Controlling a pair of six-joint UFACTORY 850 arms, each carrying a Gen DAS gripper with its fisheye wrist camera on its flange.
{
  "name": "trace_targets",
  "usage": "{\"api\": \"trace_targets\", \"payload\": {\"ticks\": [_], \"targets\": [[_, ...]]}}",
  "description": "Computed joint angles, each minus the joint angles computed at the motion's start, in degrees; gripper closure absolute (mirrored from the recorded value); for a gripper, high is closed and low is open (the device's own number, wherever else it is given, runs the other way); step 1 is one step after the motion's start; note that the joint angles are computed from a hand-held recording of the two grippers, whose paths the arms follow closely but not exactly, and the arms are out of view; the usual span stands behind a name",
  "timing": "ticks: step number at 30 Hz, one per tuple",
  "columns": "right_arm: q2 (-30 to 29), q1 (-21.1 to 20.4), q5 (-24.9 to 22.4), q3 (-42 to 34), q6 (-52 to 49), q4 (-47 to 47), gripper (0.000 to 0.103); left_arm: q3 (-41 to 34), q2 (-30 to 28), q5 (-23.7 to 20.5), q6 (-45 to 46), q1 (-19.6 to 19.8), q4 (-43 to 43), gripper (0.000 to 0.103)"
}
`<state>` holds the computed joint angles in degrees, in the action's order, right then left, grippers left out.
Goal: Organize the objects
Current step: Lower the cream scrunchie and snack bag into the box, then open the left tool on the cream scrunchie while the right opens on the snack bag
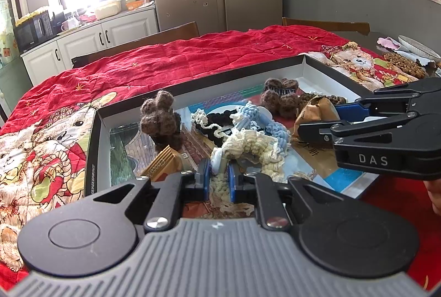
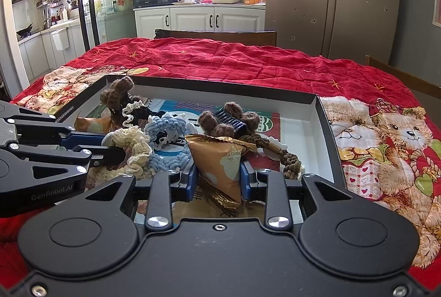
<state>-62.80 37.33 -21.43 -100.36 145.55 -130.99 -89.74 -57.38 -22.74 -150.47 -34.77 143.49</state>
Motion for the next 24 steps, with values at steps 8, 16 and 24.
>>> {"api": "trace_targets", "payload": {"ticks": [8,16,24], "targets": [[0.1,0.05,-0.01,0.1,-0.16,0.16,0.074,0.0,-0.02,-0.01,0.02,0.03,-0.04,0.082],[0.1,0.2,-0.44,0.16,-1.5,0.91,0.073,0.16,0.06,-0.2,-0.21,0.09,0.1,0.081],[0.57,0.43,-1.73,0.96,-0.21,-0.37,0.066,0.93,0.63,-1.38,0.49,-0.1,-0.43,0.062]]}}
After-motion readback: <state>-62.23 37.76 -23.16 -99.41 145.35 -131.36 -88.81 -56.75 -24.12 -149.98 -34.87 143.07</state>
